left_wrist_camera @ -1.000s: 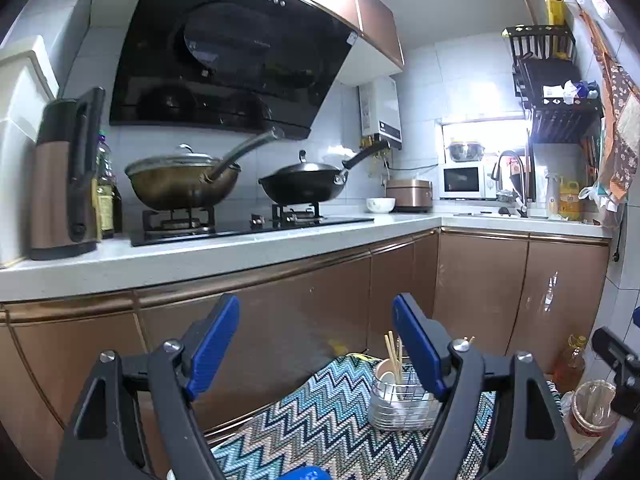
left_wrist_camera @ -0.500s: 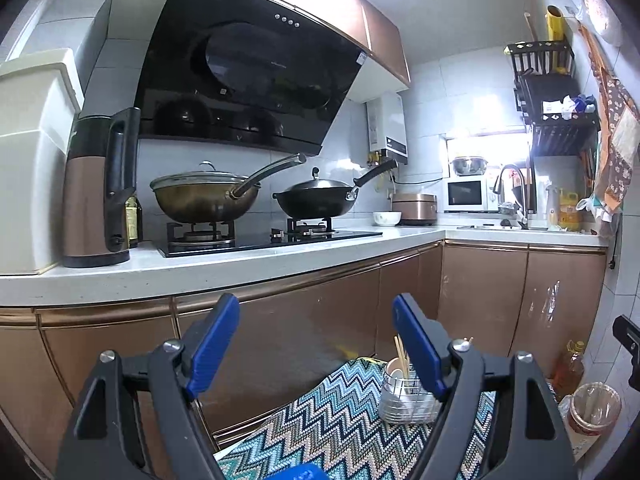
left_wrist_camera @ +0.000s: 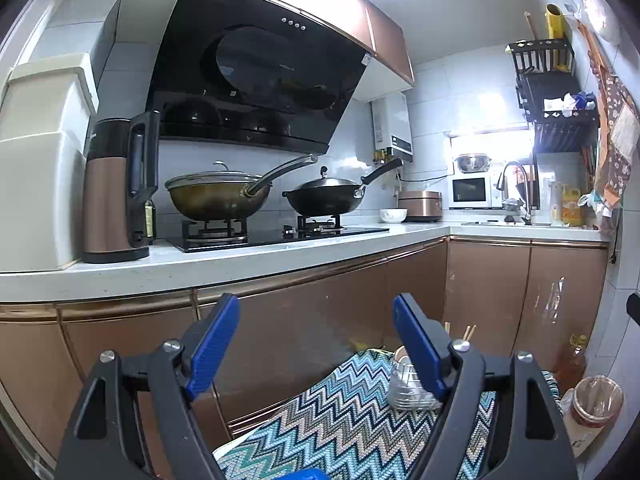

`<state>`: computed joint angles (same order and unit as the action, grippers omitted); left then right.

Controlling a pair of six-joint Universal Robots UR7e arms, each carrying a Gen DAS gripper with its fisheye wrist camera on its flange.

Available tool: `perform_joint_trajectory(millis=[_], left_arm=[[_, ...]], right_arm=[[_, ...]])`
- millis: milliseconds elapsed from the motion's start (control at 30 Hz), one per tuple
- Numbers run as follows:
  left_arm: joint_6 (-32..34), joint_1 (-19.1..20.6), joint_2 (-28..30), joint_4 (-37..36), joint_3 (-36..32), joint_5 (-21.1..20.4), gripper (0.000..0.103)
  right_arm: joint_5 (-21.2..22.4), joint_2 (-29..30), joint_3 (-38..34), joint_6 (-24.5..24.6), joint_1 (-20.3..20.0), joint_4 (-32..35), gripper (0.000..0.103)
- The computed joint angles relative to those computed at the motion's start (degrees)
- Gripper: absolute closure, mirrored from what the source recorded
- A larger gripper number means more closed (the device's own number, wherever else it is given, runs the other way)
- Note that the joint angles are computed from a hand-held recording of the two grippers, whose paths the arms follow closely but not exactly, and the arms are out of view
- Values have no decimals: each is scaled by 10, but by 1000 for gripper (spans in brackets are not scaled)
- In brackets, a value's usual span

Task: Organize utensils

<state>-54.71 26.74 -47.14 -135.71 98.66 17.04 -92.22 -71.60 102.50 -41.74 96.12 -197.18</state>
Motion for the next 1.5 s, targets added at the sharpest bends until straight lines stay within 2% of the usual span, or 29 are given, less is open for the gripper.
perform_joint_trajectory(millis=[300,533,733,1067,1300,1500], left_arm=[[108,-2,22,-130,3,2,23],[137,1,33,-166,0,3,21],[143,8,39,-164,-9,-1,21],[149,29,54,-160,-34,-25,21],[109,45,54,-109,-44,-49,21],[57,52,49,-56,-51,-46,21]], right_arm=[[10,-3,10,0,-2,0,0],[6,2,11,-7,-4,13,0],[-1,11,2,-8,-4,30,0],[-38,38,-17,-28,1,41,0],[-45,49,-25,-40,-4,31,0],[-54,53,-45,-32,-10,33,0]])
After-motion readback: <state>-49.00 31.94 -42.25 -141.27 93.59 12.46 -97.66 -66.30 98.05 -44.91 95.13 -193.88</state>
